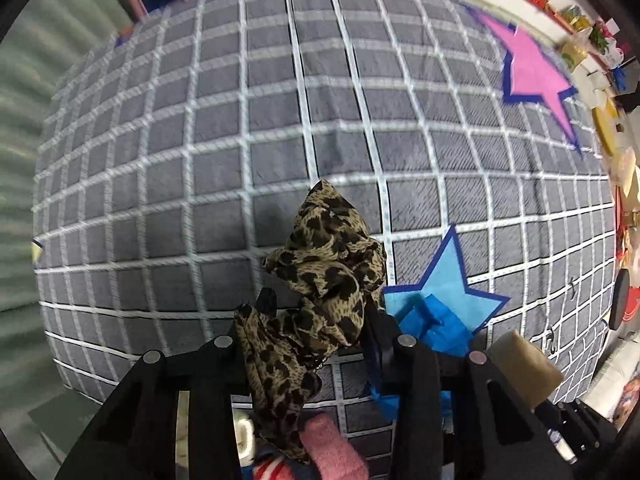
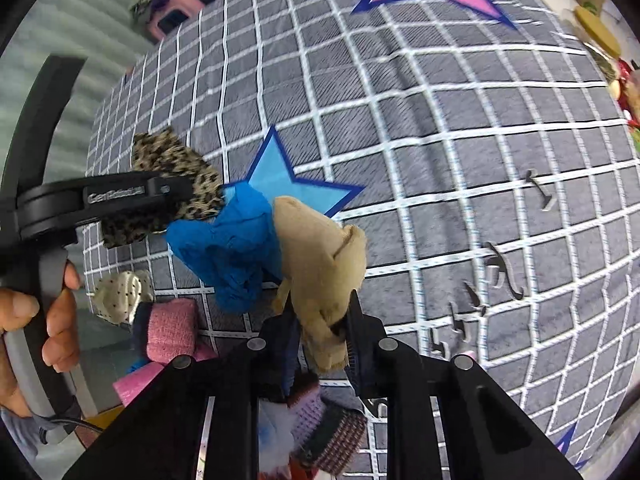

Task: Organize soft objects
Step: 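Grasp the leopard-print scrunchie with the left tool while the right tool grasps the beige sock, then carry the leopard scrunchie and beige sock over the white box with both tools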

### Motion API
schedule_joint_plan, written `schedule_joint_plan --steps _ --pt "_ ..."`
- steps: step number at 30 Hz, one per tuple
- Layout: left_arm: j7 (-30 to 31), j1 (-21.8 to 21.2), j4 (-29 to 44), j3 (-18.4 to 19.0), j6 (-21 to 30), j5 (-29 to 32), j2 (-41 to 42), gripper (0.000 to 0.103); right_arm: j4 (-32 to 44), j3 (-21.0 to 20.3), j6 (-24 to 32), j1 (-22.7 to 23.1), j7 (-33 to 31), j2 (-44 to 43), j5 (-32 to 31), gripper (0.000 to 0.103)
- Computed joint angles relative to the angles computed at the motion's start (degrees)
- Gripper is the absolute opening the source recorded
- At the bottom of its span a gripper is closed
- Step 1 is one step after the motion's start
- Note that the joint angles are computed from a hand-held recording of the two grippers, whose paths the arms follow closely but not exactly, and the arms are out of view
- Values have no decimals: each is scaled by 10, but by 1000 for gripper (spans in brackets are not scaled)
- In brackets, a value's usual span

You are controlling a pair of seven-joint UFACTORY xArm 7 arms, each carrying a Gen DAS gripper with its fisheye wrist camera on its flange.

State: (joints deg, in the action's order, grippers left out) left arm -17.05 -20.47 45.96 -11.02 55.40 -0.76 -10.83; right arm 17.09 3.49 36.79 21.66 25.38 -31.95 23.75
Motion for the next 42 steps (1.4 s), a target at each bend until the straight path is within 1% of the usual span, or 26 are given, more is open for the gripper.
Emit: schedule_joint_plan --steps 5,6,9,11,12,13,15,16,17,18,19,20,21,22,25,28,29,30,33,35,36,37,38,40,41,42 --pt "23 -7 5 -3 13 4 -59 43 -4 5 27 -18 22 -51 -23 22" --pt "22 -10 4 -7 12 1 -66 43 -1 12 47 -27 37 -65 -37 22" --pt "37 -17 8 -6 32 -16 -101 43 -2 13 73 -29 52 -104 -49 22" --pt "39 -23 14 -10 47 -25 -117 43 -10 4 105 -37 53 -150 -59 22" --pt "40 -26 4 -12 52 -30 -132 43 -11 4 117 -39 57 -165 -62 22" --pt "26 -31 18 -23 65 -34 -133 43 -11 9 123 -39 64 -171 -63 22" --pt "29 -34 26 -20 90 -41 -151 43 -8 6 132 -38 63 -170 -65 22" --pt "18 -38 35 -30 93 -47 -151 43 -7 3 134 -35 59 -160 -62 23" --pt "31 -38 20 -19 95 -49 -164 43 -6 -3 138 -33 53 -144 -58 23" --pt "42 -37 3 -11 90 -52 -180 43 0 -2 147 -33 50 -121 -59 27" --pt "52 -34 -8 -7 81 -52 -185 43 5 7 160 -39 55 -106 -71 39" --pt "74 -31 -42 4 70 -51 -209 43 4 16 168 -43 57 -101 -83 48" --pt "76 -30 -53 1 64 -49 -218 43 0 27 172 -47 62 -101 -96 61" --pt "77 -27 -56 -2 66 -45 -222 43 -4 34 174 -48 66 -101 -106 64" --pt "87 -25 -68 -1 74 -52 -232 44 -11 22 162 -36 47 -70 -97 64" --pt "87 -23 -74 -3 87 -54 -242 44 -8 23 150 -34 33 -29 -99 64" --pt "87 -25 -79 -4 91 -56 -251 44 -8 27 149 -36 34 -30 -106 64" --pt "86 -26 -80 -5 94 -58 -256 44 -8 27 152 -37 36 -33 -106 63" --pt "81 -32 -81 -9 112 -69 -272 44 -11 40 183 -48 58 -56 -132 19" --pt "78 -38 -82 -12 123 -76 -284 44 -47 -2 186 -49 47 -124 -96 17" --pt "77 -40 -82 -14 127 -77 -290 44 -65 -23 197 -60 44 -166 -81 16" --pt "76 -43 -83 -18 131 -77 -295 44 -77 -33 211 -72 44 -200 -76 16" --pt "74 -46 -83 -22 136 -77 -300 44 -89 -44 236 -89 44 -247 -77 16" --pt "70 -54 -84 -28 148 -81 -310 44 -99 -59 283 -115 34 -310 -83 16" --pt "67 -57 -85 -30 152 -84 -313 44 -103 -63 309 -127 30 -338 -87 16" --pt "63 -60 -84 -33 158 -86 -315 44 -101 -67 319 -139 22 -344 -92 16"
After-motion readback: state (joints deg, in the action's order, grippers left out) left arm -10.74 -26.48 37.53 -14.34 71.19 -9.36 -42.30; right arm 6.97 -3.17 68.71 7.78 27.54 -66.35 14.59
